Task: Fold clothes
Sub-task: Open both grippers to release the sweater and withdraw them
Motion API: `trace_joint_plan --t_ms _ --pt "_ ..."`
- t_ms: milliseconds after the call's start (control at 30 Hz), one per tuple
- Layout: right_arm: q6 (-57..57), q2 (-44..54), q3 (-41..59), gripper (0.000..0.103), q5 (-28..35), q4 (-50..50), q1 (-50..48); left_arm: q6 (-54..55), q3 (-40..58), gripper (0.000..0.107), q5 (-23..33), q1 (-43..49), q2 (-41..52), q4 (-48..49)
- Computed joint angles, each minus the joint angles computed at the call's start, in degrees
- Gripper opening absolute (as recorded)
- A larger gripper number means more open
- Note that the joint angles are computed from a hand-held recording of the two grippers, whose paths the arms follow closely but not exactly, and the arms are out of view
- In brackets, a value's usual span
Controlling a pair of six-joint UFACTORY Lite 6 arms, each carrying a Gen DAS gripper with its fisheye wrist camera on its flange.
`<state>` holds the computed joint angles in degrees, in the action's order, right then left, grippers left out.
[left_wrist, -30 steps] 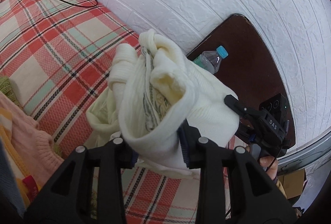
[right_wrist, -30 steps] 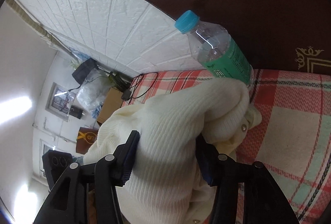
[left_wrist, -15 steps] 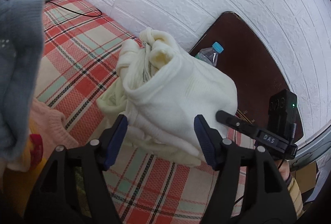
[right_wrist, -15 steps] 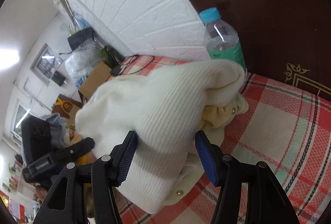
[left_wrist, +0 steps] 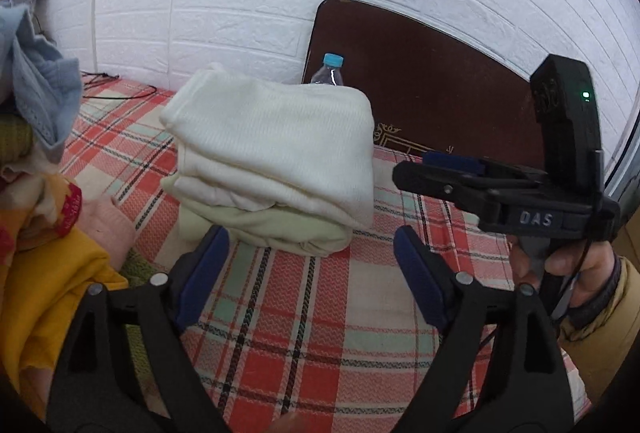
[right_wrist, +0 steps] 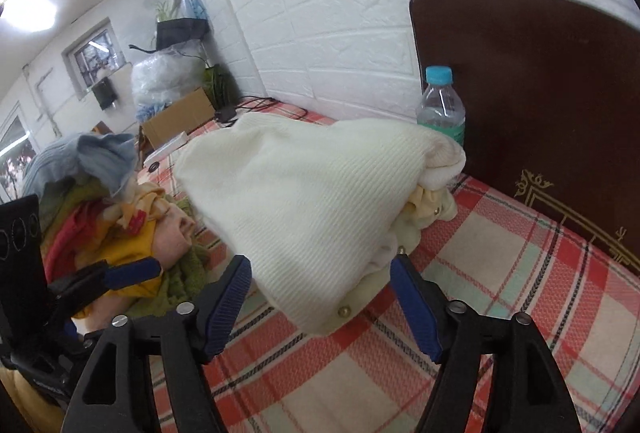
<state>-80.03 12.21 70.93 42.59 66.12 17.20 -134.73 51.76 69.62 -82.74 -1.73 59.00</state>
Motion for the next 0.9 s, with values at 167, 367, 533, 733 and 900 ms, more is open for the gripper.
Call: trace_joint_plan --t_ms 167,367,533,733,900 --pt "-12.0 -15.5 -16.9 0.084 0.3 8.0 -5.5 -2.6 3.4 0.099 5.4 -5.5 3.1 0.4" --pt "-14.5 -24.2 -27.4 0.084 0.1 8.1 -7.7 -1.3 9.0 0.1 7.9 -8.1 9.5 -2.0" --pt "-16.3 -28.7 -33.3 0.084 -2.0 9.8 -8.2 -3.5 10.3 0.1 8.6 -9.7 11.2 -3.4" --pt "-16.1 -32.2 -36.8 0.084 -3.9 10.1 -7.4 -4.9 11.4 0.1 9.6 -11.0 12.1 -4.6" --pt "-15.0 -34.2 -37.9 0.084 -5.8 10.4 -5.5 -4.6 12.1 0.1 10.0 -11.2 12.8 -6.0"
